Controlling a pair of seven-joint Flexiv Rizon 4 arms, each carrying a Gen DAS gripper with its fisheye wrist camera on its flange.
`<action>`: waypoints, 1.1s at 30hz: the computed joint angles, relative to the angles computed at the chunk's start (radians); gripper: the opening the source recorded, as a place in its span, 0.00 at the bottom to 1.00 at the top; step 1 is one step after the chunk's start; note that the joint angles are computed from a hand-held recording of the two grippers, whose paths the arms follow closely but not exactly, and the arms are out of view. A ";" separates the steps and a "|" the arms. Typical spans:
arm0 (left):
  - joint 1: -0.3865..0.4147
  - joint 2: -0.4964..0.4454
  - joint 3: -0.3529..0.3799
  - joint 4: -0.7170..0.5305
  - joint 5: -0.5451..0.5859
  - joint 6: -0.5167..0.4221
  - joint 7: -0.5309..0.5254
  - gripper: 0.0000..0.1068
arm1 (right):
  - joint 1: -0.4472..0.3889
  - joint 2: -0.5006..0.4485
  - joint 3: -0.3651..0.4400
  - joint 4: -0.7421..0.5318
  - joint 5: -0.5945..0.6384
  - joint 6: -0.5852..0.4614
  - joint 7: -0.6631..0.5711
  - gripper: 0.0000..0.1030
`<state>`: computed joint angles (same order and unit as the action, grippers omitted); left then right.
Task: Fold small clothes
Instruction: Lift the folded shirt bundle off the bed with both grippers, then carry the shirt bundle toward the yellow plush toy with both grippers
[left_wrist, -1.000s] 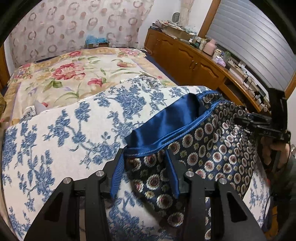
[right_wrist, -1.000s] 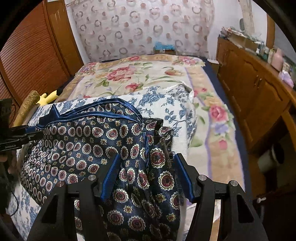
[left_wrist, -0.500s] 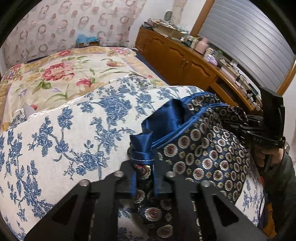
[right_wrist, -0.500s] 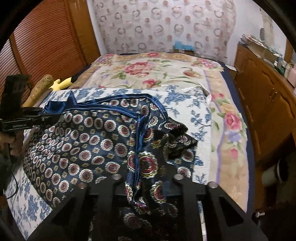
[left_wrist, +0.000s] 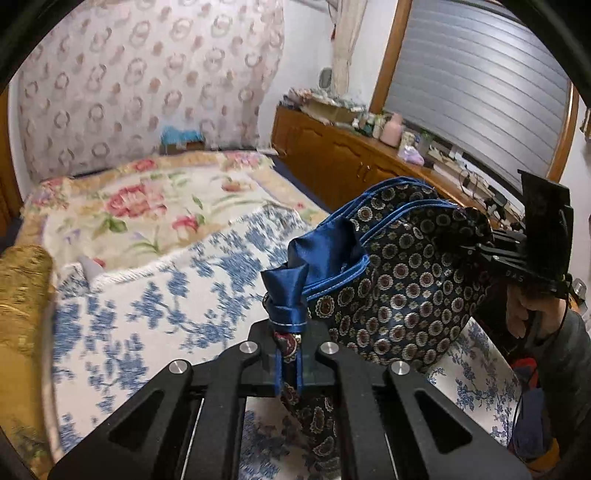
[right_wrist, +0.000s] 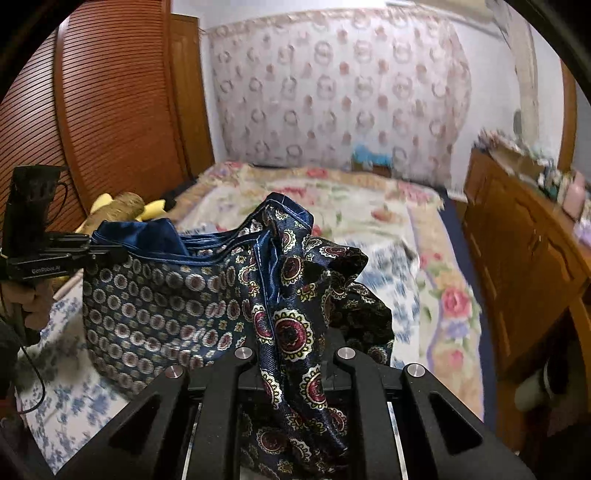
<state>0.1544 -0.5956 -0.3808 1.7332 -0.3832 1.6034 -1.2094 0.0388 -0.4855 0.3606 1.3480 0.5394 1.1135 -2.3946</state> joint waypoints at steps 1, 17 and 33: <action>0.018 0.012 -0.018 0.021 -0.001 0.021 0.003 0.05 | -0.001 0.011 0.011 0.011 0.007 0.011 -0.018 0.13; 0.364 0.267 -0.172 0.379 0.194 0.278 -0.232 0.05 | 0.103 0.028 0.058 -0.043 0.044 0.006 -0.226 0.12; 0.307 0.401 0.164 0.594 0.245 0.429 -0.423 0.05 | 0.316 -0.271 0.040 -0.546 -0.139 -0.258 -0.331 0.13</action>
